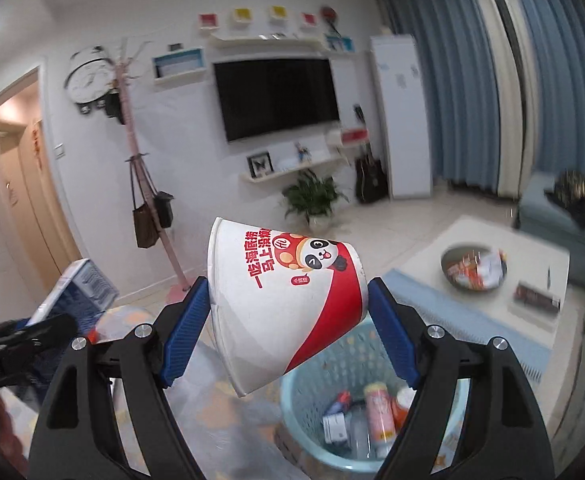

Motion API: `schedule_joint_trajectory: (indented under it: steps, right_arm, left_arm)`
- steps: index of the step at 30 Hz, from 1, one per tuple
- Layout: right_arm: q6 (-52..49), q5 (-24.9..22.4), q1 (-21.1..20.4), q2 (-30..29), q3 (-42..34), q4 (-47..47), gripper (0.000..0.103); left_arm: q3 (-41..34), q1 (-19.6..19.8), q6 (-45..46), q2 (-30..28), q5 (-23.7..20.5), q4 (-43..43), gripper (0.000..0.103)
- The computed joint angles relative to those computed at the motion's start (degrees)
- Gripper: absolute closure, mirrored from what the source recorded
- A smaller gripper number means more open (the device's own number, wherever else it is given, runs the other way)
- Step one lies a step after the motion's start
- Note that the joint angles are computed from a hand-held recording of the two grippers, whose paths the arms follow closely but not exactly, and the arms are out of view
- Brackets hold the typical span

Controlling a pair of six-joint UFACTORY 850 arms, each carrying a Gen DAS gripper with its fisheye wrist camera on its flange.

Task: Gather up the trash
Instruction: 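Carry the carton and paper cup over the basket and release both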

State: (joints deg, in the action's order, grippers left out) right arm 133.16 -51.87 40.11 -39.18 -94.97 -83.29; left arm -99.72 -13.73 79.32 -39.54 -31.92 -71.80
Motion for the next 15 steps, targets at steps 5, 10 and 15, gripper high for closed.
schedule_joint_trajectory:
  steps: [5, 10, 15]
  right_arm:
    - [4.26, 1.71, -2.35, 2.99, 7.25, 3.33, 0.028]
    - [12.27, 12.68, -6.32, 5.25, 13.73, 3.32, 0.028]
    - [6.58, 14.44, -7.61, 3.01, 13.23, 10.20, 0.027]
  left_arm:
    - [-6.32, -3.70, -8.91, -5.49, -2.38, 7.94, 0.052]
    - [-12.05, -6.33, -16.01, -10.67, -4.08, 14.44, 0.052]
    - [-17.28, -8.12, -22.33, -15.25, -5.41, 20.82, 0.052]
